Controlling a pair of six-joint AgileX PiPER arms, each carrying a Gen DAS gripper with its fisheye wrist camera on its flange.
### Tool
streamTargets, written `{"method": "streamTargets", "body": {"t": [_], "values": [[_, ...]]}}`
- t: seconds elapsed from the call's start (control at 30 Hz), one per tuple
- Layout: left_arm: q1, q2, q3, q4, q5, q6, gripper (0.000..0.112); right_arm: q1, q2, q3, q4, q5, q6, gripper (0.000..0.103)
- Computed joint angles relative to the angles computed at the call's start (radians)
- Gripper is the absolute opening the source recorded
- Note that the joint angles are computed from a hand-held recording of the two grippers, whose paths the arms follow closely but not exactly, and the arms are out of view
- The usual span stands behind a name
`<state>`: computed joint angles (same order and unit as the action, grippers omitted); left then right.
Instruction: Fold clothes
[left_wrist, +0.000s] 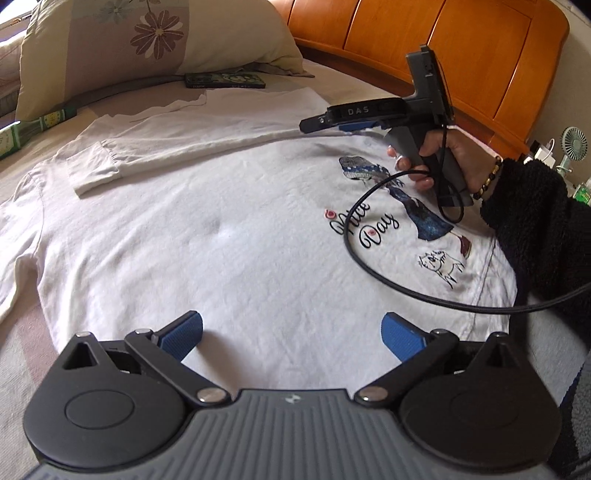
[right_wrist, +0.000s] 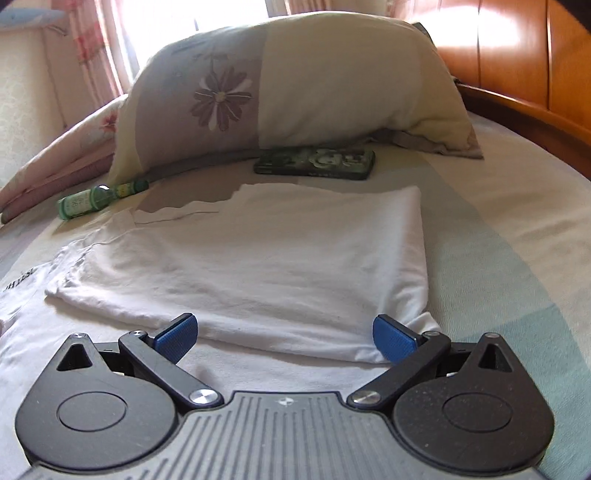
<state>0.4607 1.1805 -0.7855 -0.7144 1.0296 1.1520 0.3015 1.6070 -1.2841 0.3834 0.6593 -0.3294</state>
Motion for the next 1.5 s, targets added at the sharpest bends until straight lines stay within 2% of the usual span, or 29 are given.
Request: {"method": "streamTargets", "body": {"t": [0.1,0.17,0.2,0.27,0.33,0.43,0.53,0.63,0.7,0.77,0.87,0.93,1.03,1.13,1.33,1.5], "values": [[0.003,-0.053,-0.051,0.091,0.052,-0.077,0.102,0.000,-0.002,0.003,0.004,-0.001,-0.004,0.103],[-0.020,-0.060,-0.103,0.130,0.051,-0.126,0.102,-0.001,-0.004,0.006,0.007,-0.002,-0.006,0.103],[-0.052,-0.050,-0.136,0.152,0.026,-0.162,0.102,-0.001,-0.005,0.007,0.008,-0.002,-0.008,0.103],[-0.166,0.007,-0.219,0.237,-0.076,-0.286,0.102,-0.001,-0.007,0.009,0.011,-0.003,-0.010,0.103],[-0.283,0.105,-0.319,0.344,-0.190,-0.423,0.102,-0.002,-0.008,0.012,0.014,-0.004,-0.013,0.103],[-0.381,0.306,-0.482,0.421,-0.334,-0.550,0.102,-0.002,-0.011,0.015,0.019,-0.005,-0.017,0.103],[-0.407,0.536,-0.656,0.402,-0.412,-0.673,0.102,-0.003,-0.013,0.019,0.023,-0.006,-0.021,0.103],[-0.414,0.710,-0.766,0.420,-0.475,-0.839,0.102,-0.004,-0.016,0.023,0.027,-0.007,-0.025,0.103],[-0.414,0.769,-0.778,0.493,-0.510,-0.978,0.100,-0.004,-0.018,0.025,0.030,-0.008,-0.028,0.103],[-0.403,0.759,-0.708,0.518,-0.563,-1.052,0.100,-0.004,-0.019,0.027,0.033,-0.009,-0.030,0.103],[-0.388,0.668,-0.530,0.461,-0.667,-0.990,0.101,-0.005,-0.022,0.031,0.038,-0.010,-0.034,0.103],[-0.384,0.611,-0.446,0.406,-0.693,-0.902,0.101,-0.005,-0.024,0.033,0.041,-0.010,-0.037,0.103],[-0.401,0.580,-0.459,0.521,-0.616,-0.978,0.101,-0.006,-0.026,0.037,0.045,-0.012,-0.041,0.103],[-0.404,0.602,-0.570,0.574,-0.479,-1.060,0.101,-0.006,-0.029,0.041,0.050,-0.013,-0.045,0.103],[-0.411,0.686,-0.844,0.376,-0.271,-0.978,0.101,-0.008,-0.034,0.048,0.059,-0.015,-0.054,0.103],[-0.480,0.945,-1.318,0.141,0.014,-0.947,0.101,-0.009,-0.038,0.054,0.066,-0.016,-0.060,0.103]]}}
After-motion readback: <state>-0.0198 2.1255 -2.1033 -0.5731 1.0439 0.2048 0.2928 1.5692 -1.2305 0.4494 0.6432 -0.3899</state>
